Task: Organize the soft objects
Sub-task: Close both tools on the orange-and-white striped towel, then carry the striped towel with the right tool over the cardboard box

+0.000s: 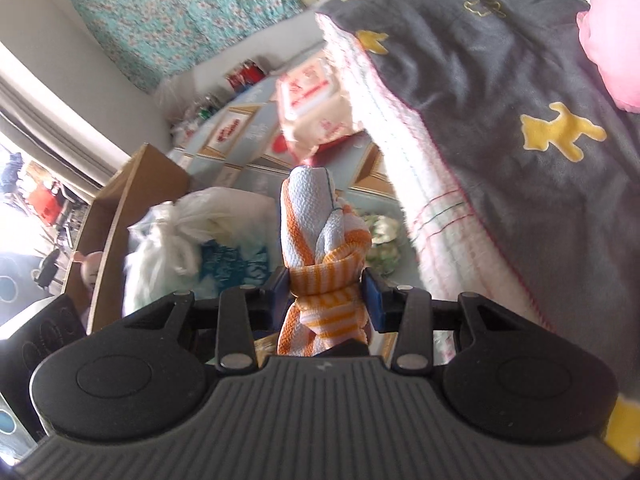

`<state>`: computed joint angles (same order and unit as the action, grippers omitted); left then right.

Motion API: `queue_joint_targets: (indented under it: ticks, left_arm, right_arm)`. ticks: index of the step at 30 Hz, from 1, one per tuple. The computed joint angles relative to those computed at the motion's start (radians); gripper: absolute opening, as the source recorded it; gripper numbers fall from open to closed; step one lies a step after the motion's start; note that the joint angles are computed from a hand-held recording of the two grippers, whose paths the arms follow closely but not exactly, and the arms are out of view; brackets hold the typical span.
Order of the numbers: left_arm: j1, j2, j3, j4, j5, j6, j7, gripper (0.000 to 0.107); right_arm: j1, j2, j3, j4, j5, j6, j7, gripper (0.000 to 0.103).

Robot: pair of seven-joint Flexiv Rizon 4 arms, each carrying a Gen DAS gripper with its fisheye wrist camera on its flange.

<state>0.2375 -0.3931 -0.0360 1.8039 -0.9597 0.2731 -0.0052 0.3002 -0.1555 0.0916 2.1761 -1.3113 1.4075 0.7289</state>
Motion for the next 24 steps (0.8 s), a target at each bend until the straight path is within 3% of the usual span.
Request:
queue_joint_targets:
  ticks: [3,14,19,24]
  left_arm:
    - [0.013,0.024,0.007,0.013,-0.012,-0.026,0.023,0.054]
    - [0.067,0.098,0.059,0.032,-0.083,-0.109,0.091,0.049]
    - [0.108,0.103,0.085,0.008,-0.131,-0.098,0.095,0.049]
    - [0.161,0.073,0.097,-0.047,-0.188,-0.032,0.054,0.049]
  right_arm:
    - [0.012,0.024,0.012,0.0,-0.029,-0.025,0.035,0.038]
    - [0.047,0.066,0.068,-0.058,-0.096,-0.104,0.061,0.039]
    - [0.068,-0.005,0.049,-0.17,-0.191,-0.037,0.083,0.039]
    - [0.096,-0.17,0.015,-0.385,-0.257,0.114,0.059,0.039]
